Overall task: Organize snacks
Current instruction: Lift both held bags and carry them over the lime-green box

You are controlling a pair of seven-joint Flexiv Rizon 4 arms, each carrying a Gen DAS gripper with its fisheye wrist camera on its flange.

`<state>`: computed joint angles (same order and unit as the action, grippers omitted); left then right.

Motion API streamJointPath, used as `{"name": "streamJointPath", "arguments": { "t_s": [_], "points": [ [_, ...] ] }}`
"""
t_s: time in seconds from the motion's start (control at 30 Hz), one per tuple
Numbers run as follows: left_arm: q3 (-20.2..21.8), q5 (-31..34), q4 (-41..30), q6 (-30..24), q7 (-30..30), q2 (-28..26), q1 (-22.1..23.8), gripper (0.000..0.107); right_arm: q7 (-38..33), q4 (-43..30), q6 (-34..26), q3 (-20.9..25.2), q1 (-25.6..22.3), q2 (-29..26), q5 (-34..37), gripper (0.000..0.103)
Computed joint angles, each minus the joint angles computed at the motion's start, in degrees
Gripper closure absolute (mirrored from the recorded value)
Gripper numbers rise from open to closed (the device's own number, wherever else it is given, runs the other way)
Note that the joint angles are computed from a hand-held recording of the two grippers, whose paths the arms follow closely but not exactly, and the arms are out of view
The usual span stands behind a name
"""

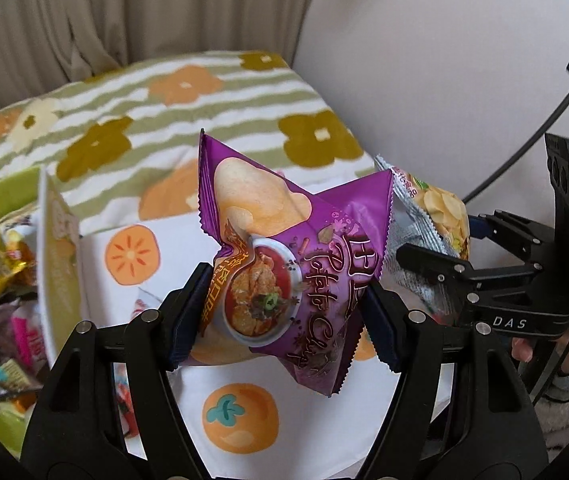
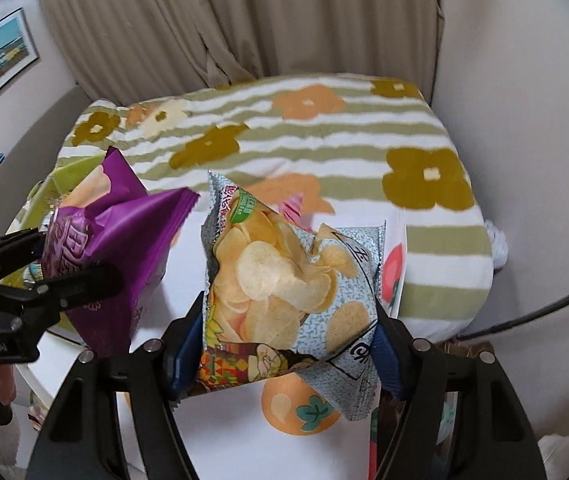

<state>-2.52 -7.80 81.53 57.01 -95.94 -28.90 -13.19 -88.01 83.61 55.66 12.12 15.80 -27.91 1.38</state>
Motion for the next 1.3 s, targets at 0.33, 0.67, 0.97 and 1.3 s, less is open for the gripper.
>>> {"name": "streamJointPath", "arguments": {
  "t_s": [0.33,0.67,0.97,1.3],
  "points": [
    [6.14,9.06,9.13,1.22,-13.38,11.3,-0.35,0.039,-9.16,-4.31,-0.95,4.69,0.1,0.93,6.36,0.036],
    [7.43,12.67,20.78,0.94,-14.05,21.63,8.51,0.039,-9.12,-12.32,-1.81,5.04,9.05,-3.38,5.63,0.036],
    [7.82,3.07,27.28,1.11,1.46,22.76,17.36,0.036,-1.48,-24.48,-6.1,2.92,18.29,-11.8,-0.06,0.036],
    [6.77,-7.18,30.15,3.46,15.72,23.17,19.24,0.004,6.08,-32.29,-11.65,-0.45,22.94,-17.01,-4.82,0.036]
  ]
}}
